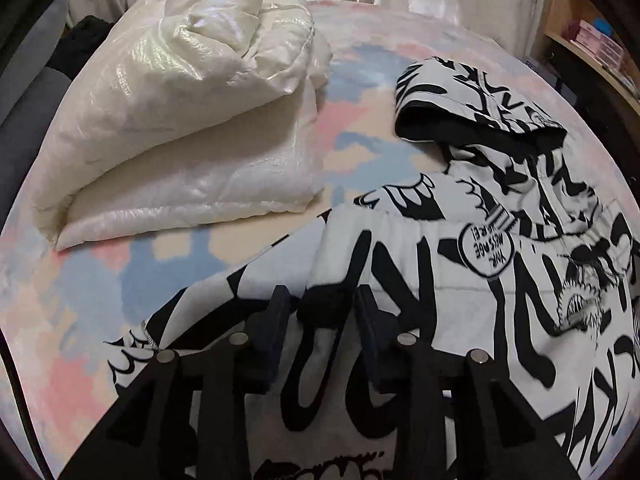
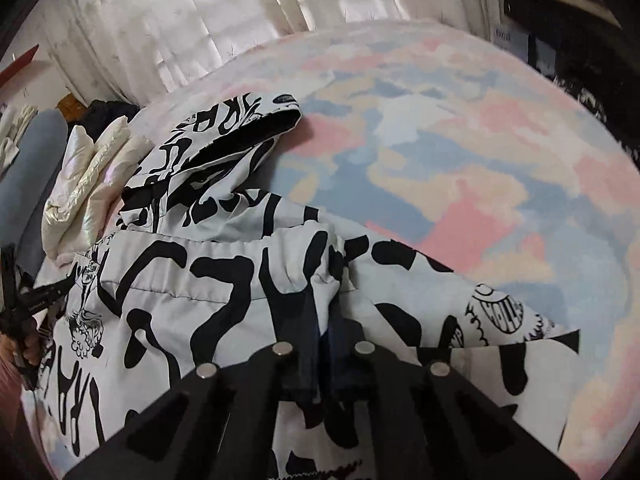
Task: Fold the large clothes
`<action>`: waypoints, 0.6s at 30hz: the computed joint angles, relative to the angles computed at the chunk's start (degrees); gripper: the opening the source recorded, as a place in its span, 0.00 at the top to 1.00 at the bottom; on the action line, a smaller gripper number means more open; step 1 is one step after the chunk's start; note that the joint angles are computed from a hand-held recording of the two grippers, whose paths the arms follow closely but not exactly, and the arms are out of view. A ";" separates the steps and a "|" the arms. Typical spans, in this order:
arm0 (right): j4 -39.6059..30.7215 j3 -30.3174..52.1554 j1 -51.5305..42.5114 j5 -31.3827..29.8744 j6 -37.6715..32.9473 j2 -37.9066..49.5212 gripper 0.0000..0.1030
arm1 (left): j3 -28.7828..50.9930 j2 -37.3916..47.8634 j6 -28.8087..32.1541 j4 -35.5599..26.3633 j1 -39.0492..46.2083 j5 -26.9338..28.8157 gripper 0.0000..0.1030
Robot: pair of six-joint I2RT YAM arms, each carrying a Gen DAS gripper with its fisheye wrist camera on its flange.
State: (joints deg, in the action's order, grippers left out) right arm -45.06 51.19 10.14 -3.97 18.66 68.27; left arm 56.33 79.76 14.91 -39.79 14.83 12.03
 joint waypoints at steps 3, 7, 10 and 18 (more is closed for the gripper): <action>0.06 -0.09 1.15 2.33 1.21 -1.51 0.99 | 0.39 0.12 -1.36 -0.16 -1.16 -0.99 0.93; -0.33 0.69 3.34 6.78 3.55 -4.84 0.99 | -3.71 -7.41 -4.48 5.03 -5.00 -8.85 0.98; -0.23 2.68 3.92 8.64 4.22 -6.52 0.99 | -3.07 -11.26 -8.63 5.29 -3.21 -7.45 0.98; 6.89 3.79 4.28 14.39 5.37 2.89 0.99 | -5.30 -5.53 -14.55 14.25 -8.53 -17.45 0.98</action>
